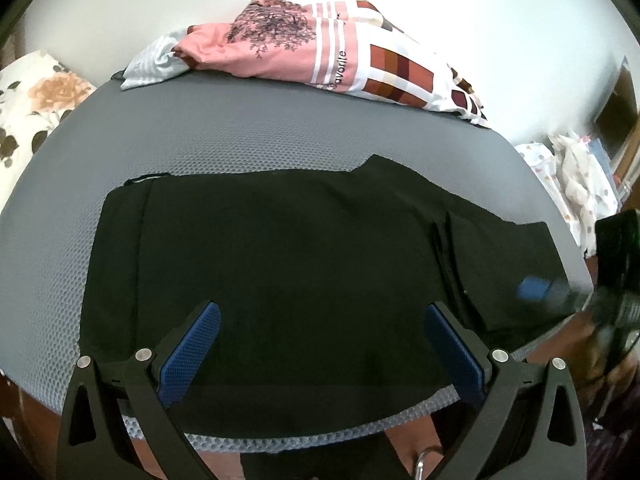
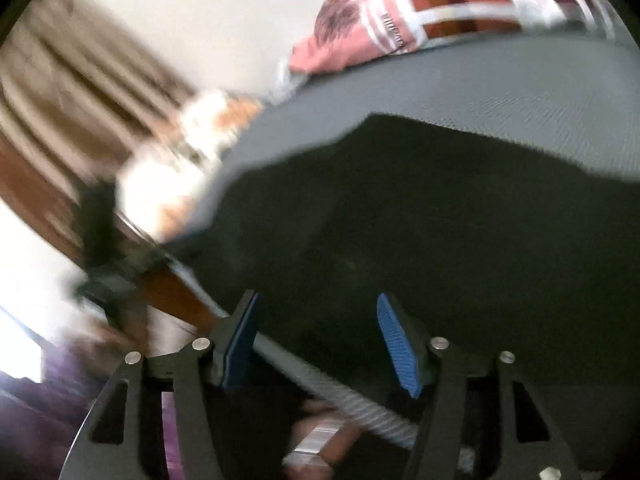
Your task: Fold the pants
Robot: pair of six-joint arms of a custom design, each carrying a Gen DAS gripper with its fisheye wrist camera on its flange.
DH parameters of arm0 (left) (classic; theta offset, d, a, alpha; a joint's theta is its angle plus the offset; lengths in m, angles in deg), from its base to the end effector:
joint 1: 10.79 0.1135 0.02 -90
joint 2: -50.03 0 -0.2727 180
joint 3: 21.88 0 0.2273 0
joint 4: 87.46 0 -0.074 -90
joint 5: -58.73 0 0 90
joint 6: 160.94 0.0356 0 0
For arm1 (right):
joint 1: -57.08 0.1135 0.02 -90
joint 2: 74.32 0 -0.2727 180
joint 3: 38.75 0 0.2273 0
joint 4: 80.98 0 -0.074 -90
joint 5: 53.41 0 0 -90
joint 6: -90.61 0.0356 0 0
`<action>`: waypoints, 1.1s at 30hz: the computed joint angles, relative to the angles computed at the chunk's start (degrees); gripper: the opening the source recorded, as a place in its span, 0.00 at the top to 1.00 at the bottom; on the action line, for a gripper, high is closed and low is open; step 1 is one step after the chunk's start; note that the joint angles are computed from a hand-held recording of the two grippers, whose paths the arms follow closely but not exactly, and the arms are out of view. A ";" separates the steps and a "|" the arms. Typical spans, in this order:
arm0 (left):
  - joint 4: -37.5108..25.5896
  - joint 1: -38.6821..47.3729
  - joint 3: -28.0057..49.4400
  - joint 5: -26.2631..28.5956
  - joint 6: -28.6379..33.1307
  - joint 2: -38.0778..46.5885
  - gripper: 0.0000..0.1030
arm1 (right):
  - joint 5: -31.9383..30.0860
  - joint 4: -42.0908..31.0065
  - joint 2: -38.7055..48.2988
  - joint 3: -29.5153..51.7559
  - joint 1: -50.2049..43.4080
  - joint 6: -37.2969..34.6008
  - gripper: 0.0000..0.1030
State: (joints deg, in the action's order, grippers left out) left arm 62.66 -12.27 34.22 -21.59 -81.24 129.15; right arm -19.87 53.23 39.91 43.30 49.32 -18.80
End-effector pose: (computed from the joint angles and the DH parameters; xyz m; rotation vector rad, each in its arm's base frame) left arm 0.2433 -0.0123 0.2054 -0.1213 2.4968 -0.2965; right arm 0.3447 -0.0170 0.1495 -0.3864 2.4223 1.2174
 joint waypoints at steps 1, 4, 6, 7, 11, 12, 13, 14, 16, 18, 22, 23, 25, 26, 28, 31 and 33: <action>0.07 0.18 -0.04 0.34 -0.17 0.02 0.02 | -1.46 0.27 0.26 0.77 -2.25 1.42 0.44; -0.16 -0.03 0.06 0.49 -0.36 0.06 0.02 | -0.43 2.72 0.56 3.26 -10.90 6.18 0.45; -0.13 -0.44 0.12 0.65 -0.37 -0.01 0.02 | 2.71 3.23 0.43 4.01 -13.93 5.48 0.57; 0.02 -0.80 0.03 0.53 -0.32 -0.14 0.02 | 4.04 3.16 0.32 4.12 -14.53 4.75 0.64; 0.62 -2.79 -0.29 0.06 0.27 -0.70 0.02 | 5.34 2.60 0.53 2.54 -14.69 1.14 0.70; 0.73 -3.21 -0.34 0.43 0.46 -0.90 0.02 | 4.24 1.48 1.11 2.56 -14.27 0.43 0.70; 0.92 -3.72 -0.50 0.69 0.62 -1.23 0.02 | 2.88 0.32 1.46 2.20 -13.24 -0.43 0.70; 1.05 -4.40 -0.67 0.59 0.86 -1.59 0.02 | 2.30 -0.18 1.20 1.27 -12.75 -1.63 0.70; 0.98 -5.76 -0.74 -1.07 1.41 -2.15 0.02 | 2.65 -0.12 0.21 -0.67 -9.45 -3.38 0.70; 0.45 -6.61 -0.53 -4.65 1.93 -2.86 0.02 | 4.05 1.74 -1.07 -2.45 -5.86 -3.23 0.70; -2.78 -1.06 1.06 -4.72 0.83 -4.33 0.02 | 7.90 6.17 -1.56 -4.68 0.99 -1.99 0.70; -4.16 2.38 1.53 -3.51 0.57 -5.16 0.02 | 11.87 6.23 -0.67 -4.80 4.15 -3.56 0.70; -6.08 7.96 1.76 -3.84 2.10 -6.58 0.02 | 15.35 10.74 -2.46 -8.12 6.77 -5.09 0.70; -6.39 10.57 1.45 -4.13 3.31 -7.18 0.02 | 16.76 9.96 -3.34 -8.03 7.57 -6.58 0.70; -7.10 17.98 1.02 -2.50 7.26 -7.22 0.02 | 14.84 7.20 -4.03 -6.54 6.36 -6.49 0.71; -9.78 30.83 3.22 6.21 16.85 -2.03 0.03 | 9.16 5.42 -5.05 -5.60 3.01 -5.57 0.71; -11.11 36.53 5.15 11.10 22.52 3.29 0.05 | 7.17 4.04 -4.48 -4.86 1.31 -4.16 0.70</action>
